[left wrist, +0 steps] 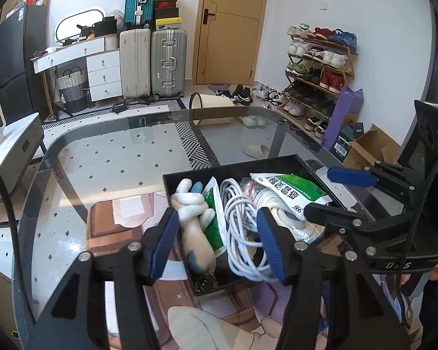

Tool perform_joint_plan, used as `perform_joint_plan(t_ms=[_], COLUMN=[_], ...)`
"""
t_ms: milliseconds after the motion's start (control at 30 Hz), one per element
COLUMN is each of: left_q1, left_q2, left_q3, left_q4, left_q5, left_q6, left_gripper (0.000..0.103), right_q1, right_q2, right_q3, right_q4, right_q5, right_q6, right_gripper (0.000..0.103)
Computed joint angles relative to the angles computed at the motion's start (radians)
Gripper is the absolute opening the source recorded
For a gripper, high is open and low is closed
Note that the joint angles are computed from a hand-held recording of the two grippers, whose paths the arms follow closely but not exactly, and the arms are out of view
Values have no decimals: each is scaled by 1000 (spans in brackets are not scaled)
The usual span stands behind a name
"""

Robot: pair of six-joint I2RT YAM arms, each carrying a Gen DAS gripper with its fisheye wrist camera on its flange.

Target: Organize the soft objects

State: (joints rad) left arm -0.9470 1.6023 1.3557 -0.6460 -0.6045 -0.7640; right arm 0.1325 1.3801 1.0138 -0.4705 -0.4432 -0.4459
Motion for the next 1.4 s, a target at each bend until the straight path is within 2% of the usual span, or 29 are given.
perform_joint_plan(t_ms=[33, 67, 100, 167, 200, 333, 467, 667, 1100, 1400], left_q1=[-7, -15, -22, -48, -56, -102, -174, -252, -315, -312], left_q2=[-7, -16, -23, -49, -63, -86, -77, -63, -44, -54], left_q3=[-4, -10, -15, -40, -54, -82, -86, -89, -185, -203], left_q4=[-5, -10, -14, -13, -5, -21, -72, -182, -201, -187], left_q5=[-9, -19, -29, -72, -86, -137, -254, -387, -474, -483], left_q6=[-5, -12, -21, -51, -58, -102, -161, -335, -538, -559], left_gripper=[58, 64, 79, 96, 98, 100, 103, 103, 103, 103], right_q1=[-5, -13, -23, -44, -56, -100, -144, -188, -257, -280], right_q2=[-10, -25, -42, -68, -87, -159, -228, -349, -440, -482], right_q3=[-7, -17, -30, -53, -68, -138, -206, -330, -431, -490], right_q4=[1, 5, 16, 32, 38, 70, 96, 151, 233, 296], right_q5=[-6, -14, -29, -67, -86, -132, -188, -188, -272, -296], right_q6=[-3, -2, 2, 10, 14, 42, 65, 88, 123, 125], right_gripper=[75, 79, 86, 93, 95, 102, 102, 102, 102, 102])
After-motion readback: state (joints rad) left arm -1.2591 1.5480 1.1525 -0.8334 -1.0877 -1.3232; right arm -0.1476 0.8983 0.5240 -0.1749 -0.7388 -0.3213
